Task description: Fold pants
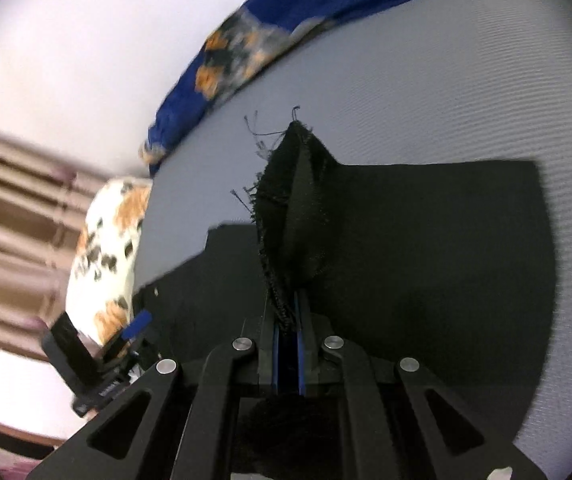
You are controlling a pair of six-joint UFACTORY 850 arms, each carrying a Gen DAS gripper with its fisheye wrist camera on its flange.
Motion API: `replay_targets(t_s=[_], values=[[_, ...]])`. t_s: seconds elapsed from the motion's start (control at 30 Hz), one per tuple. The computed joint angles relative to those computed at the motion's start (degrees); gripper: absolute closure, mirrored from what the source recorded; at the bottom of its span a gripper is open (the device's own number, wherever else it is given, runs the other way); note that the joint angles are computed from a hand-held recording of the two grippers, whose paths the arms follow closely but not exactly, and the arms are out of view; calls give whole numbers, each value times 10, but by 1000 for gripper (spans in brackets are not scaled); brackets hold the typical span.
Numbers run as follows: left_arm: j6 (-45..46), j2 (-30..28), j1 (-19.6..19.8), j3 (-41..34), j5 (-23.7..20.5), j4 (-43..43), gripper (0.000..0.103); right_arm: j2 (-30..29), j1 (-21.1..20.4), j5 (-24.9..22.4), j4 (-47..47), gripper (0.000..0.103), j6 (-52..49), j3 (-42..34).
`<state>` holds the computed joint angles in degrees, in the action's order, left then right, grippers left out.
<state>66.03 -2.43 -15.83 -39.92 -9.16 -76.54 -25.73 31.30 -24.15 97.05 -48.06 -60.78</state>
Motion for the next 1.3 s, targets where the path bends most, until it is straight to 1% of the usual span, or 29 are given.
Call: replay_targets(t_s=[0.03,0.1,0.2,0.27,0.3,0.33,0.4,0.43,0.47,0.5,0.57,0.6,0.63,0.7,0.83,0.93,0.97,1.03,1.1,1.2,1.3], values=[[17,5,6,6,-3,-17,38,-12,6,-6,-5,96,4,-12],[43,13,13,14,-6,-43,38,-40,24,-5,-47,96,41,-45],[86,23,20,23,-12,-85,38,-73,47,6,-150,95,122,-88],[112,27,26,28,-25,-110,38,-91,58,6,-208,95,170,-111],[118,28,27,29,-33,-116,38,-101,65,11,-261,94,214,-125],[123,27,28,29,-38,-121,38,-108,70,9,-290,91,239,-136],[134,26,29,29,-52,-129,38,-119,74,-5,-304,81,248,-149],[138,25,30,28,-58,-132,38,-119,77,-3,-304,73,247,-152],[139,22,30,27,-67,-134,38,-118,79,-2,-307,70,246,-153],[133,19,31,25,-77,-129,38,-115,80,-4,-303,70,241,-153],[114,11,33,19,-102,-114,38,-105,79,-9,-259,69,209,-143],[106,7,34,16,-115,-109,38,-94,78,-4,-228,69,186,-130],[100,2,35,12,-134,-105,38,-83,79,7,-212,67,175,-117],[87,-12,38,3,-174,-98,38,-54,81,45,-204,63,173,-88],[17,-70,44,-34,-285,-65,39,-8,83,93,-151,62,142,-35],[-43,-115,44,-60,-338,-47,43,20,79,108,-43,62,62,6],[-56,-127,44,-66,-351,-45,46,28,77,111,-6,62,34,18],[-72,-148,42,-76,-371,-49,50,42,74,116,74,62,-27,41],[-83,-160,37,-81,-373,-50,52,51,71,114,141,62,-79,58],[-97,-175,27,-89,-365,-49,52,57,68,111,194,61,-118,74],[-109,-192,20,-99,-369,-44,52,62,64,103,239,61,-154,88]])
